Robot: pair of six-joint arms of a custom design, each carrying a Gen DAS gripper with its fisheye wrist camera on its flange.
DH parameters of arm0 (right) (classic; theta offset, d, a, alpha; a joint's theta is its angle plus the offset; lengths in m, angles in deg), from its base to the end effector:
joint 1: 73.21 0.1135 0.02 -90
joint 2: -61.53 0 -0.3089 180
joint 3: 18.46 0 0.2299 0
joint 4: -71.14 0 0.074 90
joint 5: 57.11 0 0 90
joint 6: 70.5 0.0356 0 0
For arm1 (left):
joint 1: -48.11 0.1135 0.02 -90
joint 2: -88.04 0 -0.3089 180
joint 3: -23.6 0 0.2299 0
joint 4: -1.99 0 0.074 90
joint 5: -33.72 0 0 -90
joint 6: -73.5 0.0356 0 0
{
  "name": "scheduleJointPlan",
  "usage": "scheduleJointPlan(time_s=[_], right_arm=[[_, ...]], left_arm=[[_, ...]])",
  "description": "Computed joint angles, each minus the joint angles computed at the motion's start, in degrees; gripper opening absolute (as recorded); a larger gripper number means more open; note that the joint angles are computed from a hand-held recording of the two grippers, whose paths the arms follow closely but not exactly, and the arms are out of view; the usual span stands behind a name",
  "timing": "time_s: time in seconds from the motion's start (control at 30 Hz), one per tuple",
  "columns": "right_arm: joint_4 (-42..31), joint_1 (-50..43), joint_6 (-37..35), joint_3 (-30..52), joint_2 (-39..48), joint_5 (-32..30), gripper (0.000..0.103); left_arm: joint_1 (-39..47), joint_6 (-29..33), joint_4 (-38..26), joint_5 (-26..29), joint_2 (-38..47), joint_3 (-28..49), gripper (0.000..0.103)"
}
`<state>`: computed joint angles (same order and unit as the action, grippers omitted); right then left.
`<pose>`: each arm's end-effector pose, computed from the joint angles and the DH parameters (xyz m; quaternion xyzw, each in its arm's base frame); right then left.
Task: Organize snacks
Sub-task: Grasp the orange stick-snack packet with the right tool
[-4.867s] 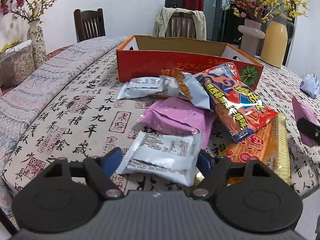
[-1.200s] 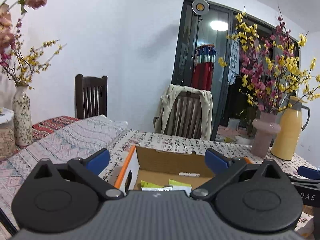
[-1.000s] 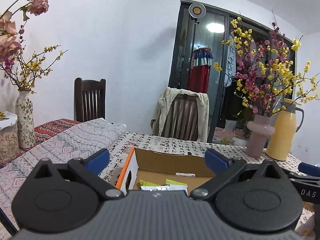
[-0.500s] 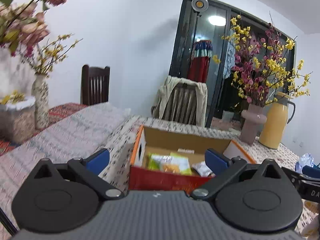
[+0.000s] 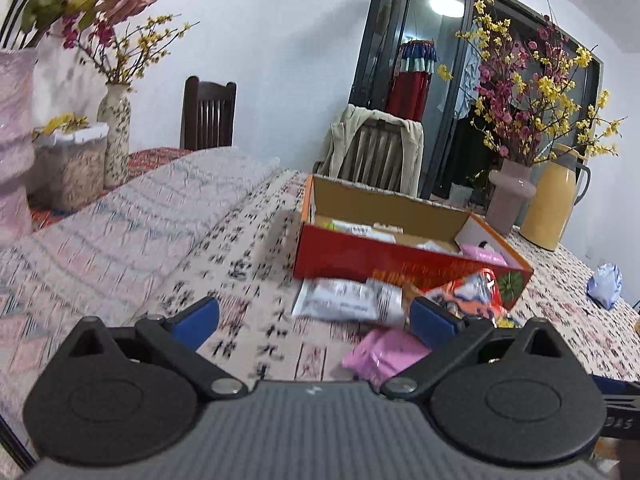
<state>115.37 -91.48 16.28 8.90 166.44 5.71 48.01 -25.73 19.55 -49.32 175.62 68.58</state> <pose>0.2305 -0.0590 0.1295 0.0015 0.8627 0.1172 0.4919 0.2752 -0.0048 0.2202 -0.0345 0.8419 -0.0946 0.5301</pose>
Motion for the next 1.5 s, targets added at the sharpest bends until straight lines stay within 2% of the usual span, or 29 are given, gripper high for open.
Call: scheduleJointPlan(time_s=[0.13, 0.27, 0.43, 0.53, 0.8, 1.03, 1.23, 1.37, 1.47, 1.5], right_arm=[[-0.99, 5.38, 1.81, -1.08, -1.79, 5.59, 0.103], [-3.15, 13.7, 4.2, -0.22, -3.53, 15.36, 0.103], [-2.45, 21.82, 3.68, 1.13, -0.4, 27.53, 0.103], [-1.54, 22.54, 2.69, 0.9, 0.51, 29.53, 0.103], [4.94, 16.03, -6.6, -3.28, 2.58, 24.27, 0.102], [10.95, 8.02, -12.62, -5.26, 5.81, 17.58, 0.101], [8.86, 2.68, -12.31, -5.16, 5.65, 11.89, 0.101], [3.47, -1.93, -10.27, -3.19, 5.48, 3.7, 0.093], [5.73, -3.12, -11.19, -4.03, 6.6, 2.24, 0.089], [5.58, -3.56, -11.66, -4.01, 6.58, 1.69, 0.085]], left_arm=[[1.92, 0.19, 0.03, 1.88, -1.92, -2.24, 0.103], [4.14, 0.08, 0.31, 3.81, -3.13, -3.75, 0.103], [6.69, -0.56, 0.94, 5.68, -3.12, -4.92, 0.103], [8.1, -0.94, 1.29, 6.58, -2.38, -5.12, 0.103], [9.66, -1.59, 1.7, 7.68, -2.11, -5.45, 0.103], [8.56, -1.42, 1.09, 5.94, -1.84, -5.16, 0.103], [7.49, -1.44, 0.53, 4.56, -1.35, -4.81, 0.103], [6.75, -1.29, 0.35, 3.81, -1.14, -4.73, 0.103], [6.14, -1.23, 0.17, 3.29, -0.84, -4.69, 0.103], [5.89, -1.24, 0.07, 3.14, -0.77, -4.65, 0.103]])
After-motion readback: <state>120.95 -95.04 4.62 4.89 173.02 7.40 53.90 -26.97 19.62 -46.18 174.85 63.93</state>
